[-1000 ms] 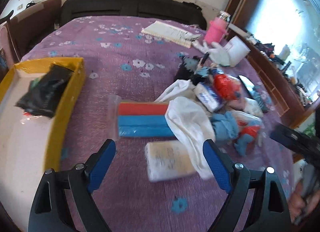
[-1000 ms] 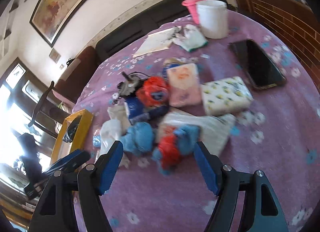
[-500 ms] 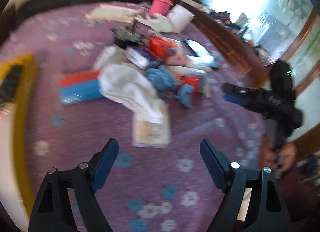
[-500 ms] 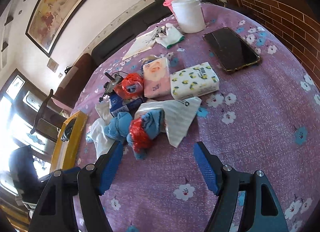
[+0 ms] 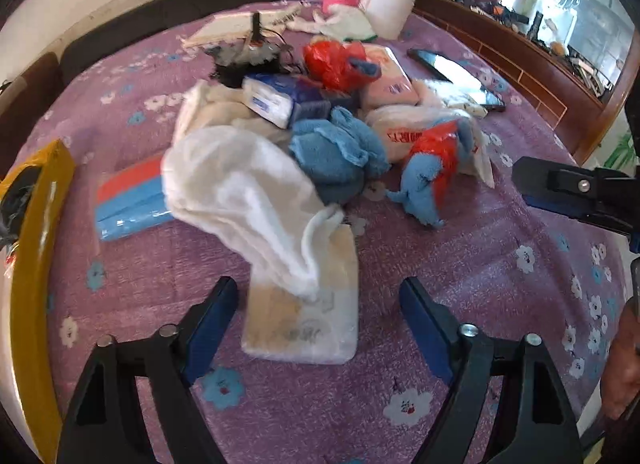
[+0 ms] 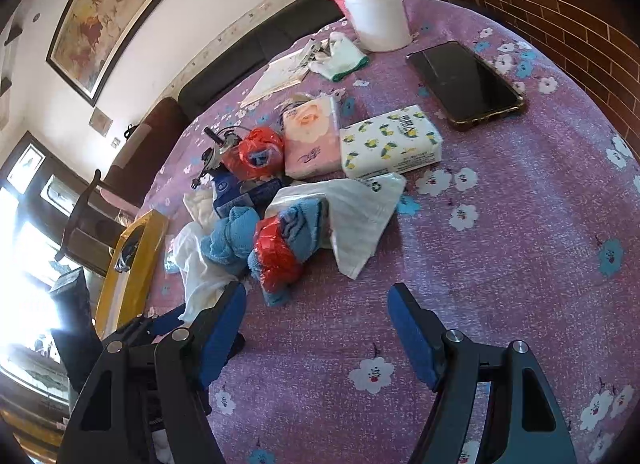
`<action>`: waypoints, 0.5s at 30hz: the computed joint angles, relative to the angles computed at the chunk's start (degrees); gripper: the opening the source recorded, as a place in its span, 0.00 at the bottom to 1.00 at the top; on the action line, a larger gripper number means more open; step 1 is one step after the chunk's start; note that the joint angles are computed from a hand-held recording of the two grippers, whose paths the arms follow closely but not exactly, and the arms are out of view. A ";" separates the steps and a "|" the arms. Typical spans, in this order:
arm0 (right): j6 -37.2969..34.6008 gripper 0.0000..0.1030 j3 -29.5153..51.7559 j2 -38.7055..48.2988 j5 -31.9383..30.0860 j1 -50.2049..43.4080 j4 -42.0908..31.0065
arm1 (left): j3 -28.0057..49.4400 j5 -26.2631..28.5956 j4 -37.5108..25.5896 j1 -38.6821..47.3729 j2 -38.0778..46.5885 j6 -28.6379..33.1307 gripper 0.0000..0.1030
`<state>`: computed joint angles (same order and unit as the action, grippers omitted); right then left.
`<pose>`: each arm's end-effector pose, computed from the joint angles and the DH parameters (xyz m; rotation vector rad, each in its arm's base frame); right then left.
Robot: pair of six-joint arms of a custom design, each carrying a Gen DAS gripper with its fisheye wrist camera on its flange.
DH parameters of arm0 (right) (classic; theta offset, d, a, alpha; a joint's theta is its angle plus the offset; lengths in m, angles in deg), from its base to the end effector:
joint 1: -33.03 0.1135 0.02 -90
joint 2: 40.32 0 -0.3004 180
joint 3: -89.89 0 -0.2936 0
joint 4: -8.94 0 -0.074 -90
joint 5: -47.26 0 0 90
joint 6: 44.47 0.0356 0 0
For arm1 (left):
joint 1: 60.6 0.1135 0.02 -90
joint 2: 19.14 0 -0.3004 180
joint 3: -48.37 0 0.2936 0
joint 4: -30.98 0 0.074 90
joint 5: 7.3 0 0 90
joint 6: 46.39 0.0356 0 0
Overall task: Organize soft objects
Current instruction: 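Grasp the white Face tissue pack with left tool while right tool grasps a white plastic bag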
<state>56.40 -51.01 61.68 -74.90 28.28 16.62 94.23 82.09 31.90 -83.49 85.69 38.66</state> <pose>0.2762 -0.0039 0.0604 0.1146 2.4751 0.7516 0.2823 -0.1188 0.0593 0.4004 2.5619 -0.1652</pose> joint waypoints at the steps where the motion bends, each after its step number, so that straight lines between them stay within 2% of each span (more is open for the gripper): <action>1: -0.12 0.75 0.16 0.01 0.41 0.52 -0.12 | -0.54 -0.28 -0.05 0.27 -0.67 0.00 0.42; 4: 0.22 0.75 0.97 0.41 1.84 2.18 -0.53 | -4.13 5.39 -1.15 5.56 -5.88 0.09 0.43; 9: 1.11 0.75 1.83 0.63 0.61 5.27 -0.06 | -10.75 13.11 -3.29 16.09 -16.46 2.01 0.43; 15: 2.38 0.75 4.34 0.85 2.71 13.51 -0.76 | -15.13 18.49 -4.28 24.49 -22.82 4.01 0.43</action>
<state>58.78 -46.67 62.53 -72.19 41.80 15.86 79.10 100.58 27.62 -59.01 62.87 42.67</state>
